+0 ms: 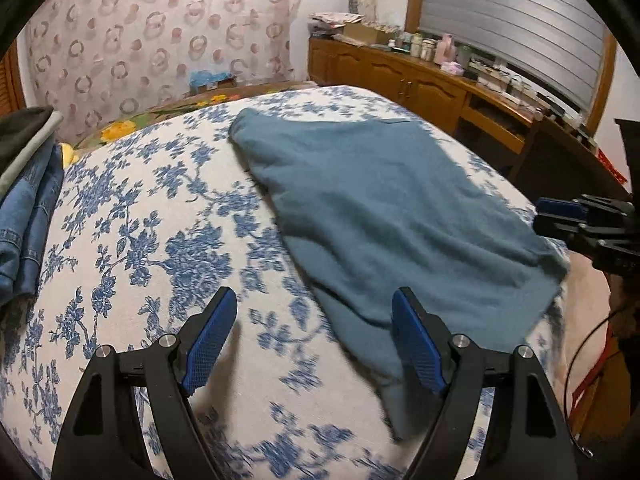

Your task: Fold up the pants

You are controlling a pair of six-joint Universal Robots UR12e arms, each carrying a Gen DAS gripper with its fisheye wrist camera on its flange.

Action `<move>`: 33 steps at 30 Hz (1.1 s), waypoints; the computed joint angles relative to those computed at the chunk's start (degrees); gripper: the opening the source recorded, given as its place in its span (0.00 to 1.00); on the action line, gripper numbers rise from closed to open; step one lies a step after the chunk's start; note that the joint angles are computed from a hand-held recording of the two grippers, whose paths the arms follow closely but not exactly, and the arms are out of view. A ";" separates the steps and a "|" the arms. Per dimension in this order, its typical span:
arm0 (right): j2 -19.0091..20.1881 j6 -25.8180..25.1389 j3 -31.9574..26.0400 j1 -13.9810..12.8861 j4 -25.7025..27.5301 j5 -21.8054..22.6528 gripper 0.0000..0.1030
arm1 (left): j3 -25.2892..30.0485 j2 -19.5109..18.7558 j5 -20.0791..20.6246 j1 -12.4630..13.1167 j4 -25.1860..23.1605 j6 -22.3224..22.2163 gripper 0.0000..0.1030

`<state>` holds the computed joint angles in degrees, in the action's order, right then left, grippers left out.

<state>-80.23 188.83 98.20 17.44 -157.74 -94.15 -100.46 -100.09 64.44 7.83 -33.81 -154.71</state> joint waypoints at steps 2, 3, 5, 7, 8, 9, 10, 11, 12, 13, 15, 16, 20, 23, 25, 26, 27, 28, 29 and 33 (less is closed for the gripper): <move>-0.30 0.54 0.30 0.14 -0.22 -0.30 0.39 | -0.85 0.93 -0.64 0.04 0.18 0.86 0.78; -0.58 0.68 0.67 0.20 -0.65 -0.33 0.39 | -1.37 1.48 -1.30 0.25 0.09 1.27 0.78; -0.64 0.98 0.99 0.30 -1.40 -0.22 0.39 | -2.21 2.34 -2.15 0.57 -0.20 1.45 0.78; -0.92 0.93 1.50 0.44 -1.95 0.23 0.39 | -2.91 3.20 -3.60 1.12 -1.70 2.33 0.77; -1.04 0.95 1.70 0.53 -2.05 0.26 0.39 | -3.13 3.41 -3.69 1.10 -1.94 2.55 0.74; -1.13 0.92 1.87 0.62 -2.02 0.35 0.39 | -3.48 3.71 -3.83 1.22 -2.20 2.87 0.71; -1.20 0.85 1.98 0.69 -1.88 0.45 0.39 | -3.66 3.86 -3.99 1.25 -2.26 2.97 0.70; -1.26 0.76 2.10 0.71 -1.78 0.63 0.39 | -3.90 4.03 -4.36 1.35 -2.44 3.08 0.65; -1.31 0.59 2.19 0.72 -1.68 0.86 0.39 | -4.01 4.12 -4.82 1.48 -2.94 3.23 0.60; -1.34 0.54 2.28 0.73 -1.53 1.04 0.39 | -4.15 4.25 -5.11 1.45 -3.44 3.27 0.57; -1.40 0.75 2.44 0.64 -1.16 1.43 0.39 | -4.25 4.32 -5.96 1.49 -4.72 3.64 0.52; -1.40 0.82 2.51 0.58 -0.97 1.54 0.39 | -4.26 4.33 -6.03 1.41 -5.35 3.85 0.51; -1.27 1.46 2.30 0.38 -0.40 1.94 0.39 | -4.55 4.56 -6.49 1.20 -7.07 5.07 0.44; -1.11 1.38 2.10 0.58 -0.22 1.93 0.39 | -4.52 4.70 -7.45 1.28 -7.96 5.64 0.31; -1.11 1.18 2.14 0.64 -0.02 2.62 0.39 | -4.62 4.78 -7.63 1.35 -7.84 5.67 0.25; -1.11 0.88 2.18 0.60 0.06 3.22 0.34 | -4.58 4.76 -8.03 1.54 -7.73 5.39 0.19; -1.10 0.66 2.16 0.56 0.26 3.77 0.30 | -4.57 4.86 -8.82 1.84 -7.90 5.26 0.17; -1.09 0.67 2.14 0.57 0.40 3.83 0.29 | -4.63 4.98 -9.53 2.07 -7.93 5.33 0.17; -1.10 0.74 2.13 0.56 0.50 3.89 0.27 | -4.74 5.15 -10.33 2.37 -7.80 5.32 0.16; -1.34 0.87 2.22 0.57 0.31 4.55 0.21 | -4.84 5.36 -10.52 2.59 -7.84 5.29 0.16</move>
<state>-81.57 189.70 100.42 18.01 -157.44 -89.60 -105.30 -94.72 53.92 10.41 -41.65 -149.43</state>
